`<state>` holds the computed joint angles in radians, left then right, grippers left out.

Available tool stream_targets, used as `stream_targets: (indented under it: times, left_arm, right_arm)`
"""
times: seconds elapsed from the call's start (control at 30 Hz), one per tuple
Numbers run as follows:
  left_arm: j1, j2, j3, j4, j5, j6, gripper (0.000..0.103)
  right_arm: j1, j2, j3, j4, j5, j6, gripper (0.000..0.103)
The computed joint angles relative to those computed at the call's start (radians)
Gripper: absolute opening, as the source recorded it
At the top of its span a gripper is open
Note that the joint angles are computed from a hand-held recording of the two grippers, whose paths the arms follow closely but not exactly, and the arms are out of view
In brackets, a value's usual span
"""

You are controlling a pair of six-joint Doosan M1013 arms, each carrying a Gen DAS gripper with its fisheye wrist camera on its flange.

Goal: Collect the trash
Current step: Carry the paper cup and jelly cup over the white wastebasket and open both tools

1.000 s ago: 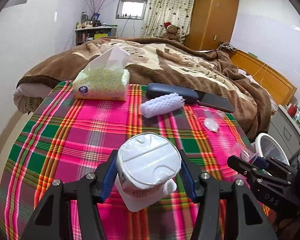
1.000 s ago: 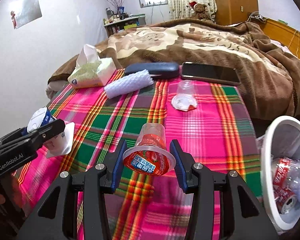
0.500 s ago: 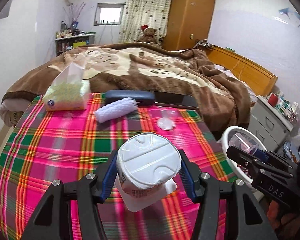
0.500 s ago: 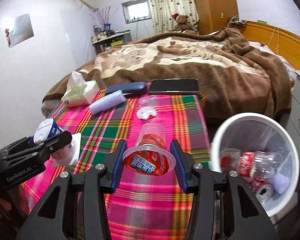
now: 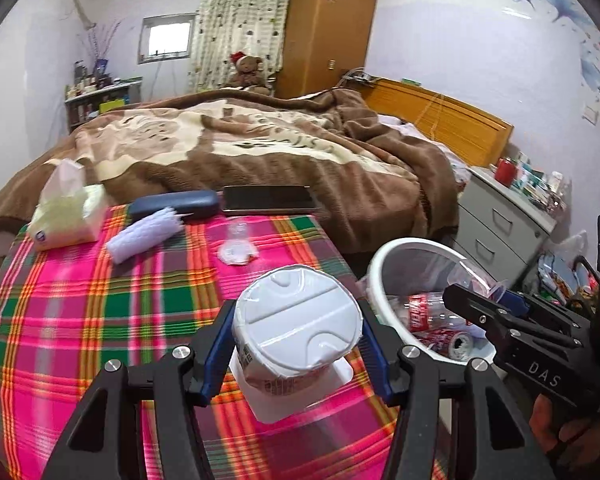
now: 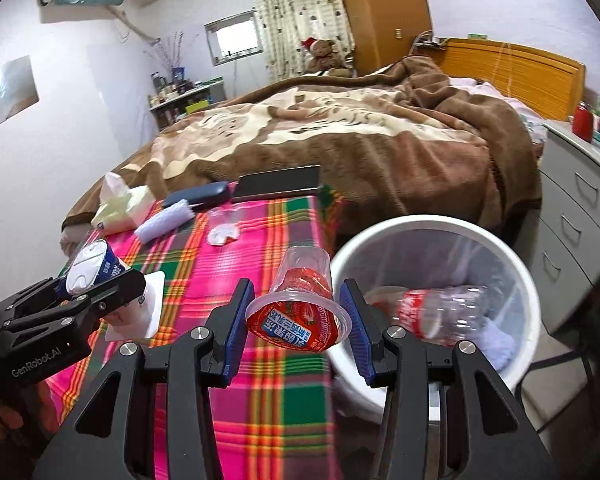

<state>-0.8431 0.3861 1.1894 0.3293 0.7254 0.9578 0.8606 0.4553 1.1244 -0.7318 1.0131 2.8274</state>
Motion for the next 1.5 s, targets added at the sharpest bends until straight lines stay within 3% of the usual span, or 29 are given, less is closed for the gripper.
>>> stream_targets:
  times: [0.43, 0.77, 1.0, 1.33, 1.43, 1.5]
  left_arm:
    - [-0.050, 0.118, -0.168, -0.128, 0.041, 0.176, 0.057]
    - [-0.075, 0.217, -0.300, -0.217, 0.110, 0.271, 0.057]
    - [-0.083, 0.252, -0.338, -0.221, 0.142, 0.283, 0.057]
    - [-0.075, 0.268, -0.355, -0.263, 0.131, 0.310, 0.057]
    - [-0.078, 0.271, -0.361, -0.246, 0.136, 0.299, 0.069]
    - [-0.076, 0.267, -0.355, -0.256, 0.127, 0.299, 0.072]
  right_arm:
    - [-0.023, -0.084, 0.121, -0.067, 0.079, 0.123, 0.046]
    - [-0.062, -0.115, 0.179, -0.020, 0.106, 0.120, 0.046]
    - [-0.077, -0.121, 0.198, 0.025, 0.095, 0.097, 0.046]
    - [-0.091, -0.131, 0.219, 0.043, 0.092, 0.075, 0.046]
    - [-0.095, -0.128, 0.216, 0.054, 0.095, 0.064, 0.048]
    - [-0.097, -0.130, 0.221, 0.058, 0.088, 0.066, 0.057]
